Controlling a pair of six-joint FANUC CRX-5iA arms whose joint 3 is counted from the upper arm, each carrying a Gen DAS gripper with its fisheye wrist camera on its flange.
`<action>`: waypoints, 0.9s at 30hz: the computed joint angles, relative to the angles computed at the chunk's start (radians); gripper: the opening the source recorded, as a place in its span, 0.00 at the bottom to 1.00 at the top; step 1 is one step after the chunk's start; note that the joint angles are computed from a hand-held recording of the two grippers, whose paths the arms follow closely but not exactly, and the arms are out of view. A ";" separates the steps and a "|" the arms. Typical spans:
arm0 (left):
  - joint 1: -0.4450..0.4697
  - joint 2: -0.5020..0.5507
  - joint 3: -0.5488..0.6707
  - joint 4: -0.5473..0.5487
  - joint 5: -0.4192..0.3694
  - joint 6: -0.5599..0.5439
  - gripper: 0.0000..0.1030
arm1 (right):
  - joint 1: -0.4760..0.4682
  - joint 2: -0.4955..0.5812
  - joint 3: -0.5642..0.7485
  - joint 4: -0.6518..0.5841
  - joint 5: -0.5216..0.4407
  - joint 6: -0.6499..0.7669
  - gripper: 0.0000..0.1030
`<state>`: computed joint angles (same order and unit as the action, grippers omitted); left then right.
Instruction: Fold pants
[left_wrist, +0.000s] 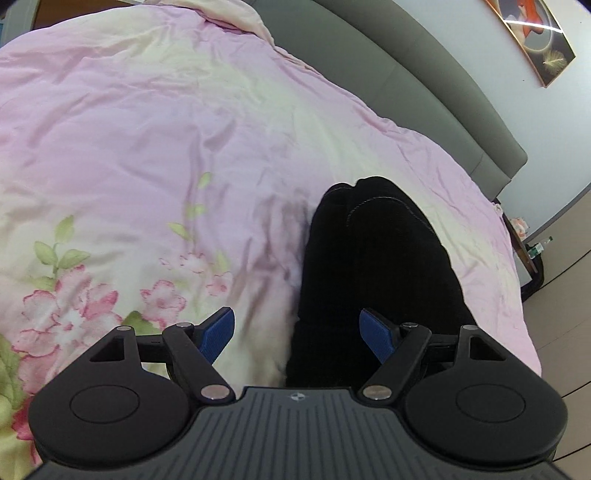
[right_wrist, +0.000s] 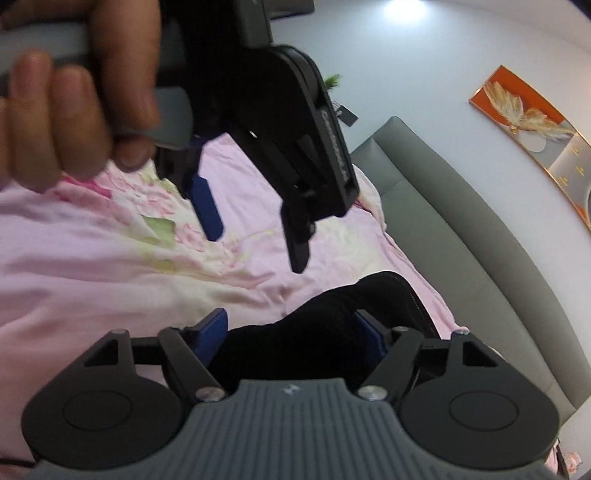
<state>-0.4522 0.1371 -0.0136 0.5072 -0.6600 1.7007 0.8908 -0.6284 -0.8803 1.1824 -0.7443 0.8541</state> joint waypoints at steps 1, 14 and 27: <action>-0.006 -0.002 -0.012 0.033 0.018 -0.023 0.87 | 0.033 -0.026 0.023 -0.086 -0.025 0.062 0.67; -0.079 0.059 -0.065 0.305 0.055 -0.211 0.89 | -0.390 0.102 0.618 -0.969 -0.238 0.520 0.64; -0.094 0.056 -0.082 0.309 0.095 -0.276 0.52 | -0.613 0.797 1.459 -1.327 -0.761 0.811 0.68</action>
<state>-0.5458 0.1930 -0.0954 0.8161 -0.5648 1.4244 0.2781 0.1684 0.5785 -0.1448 -1.5057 1.6655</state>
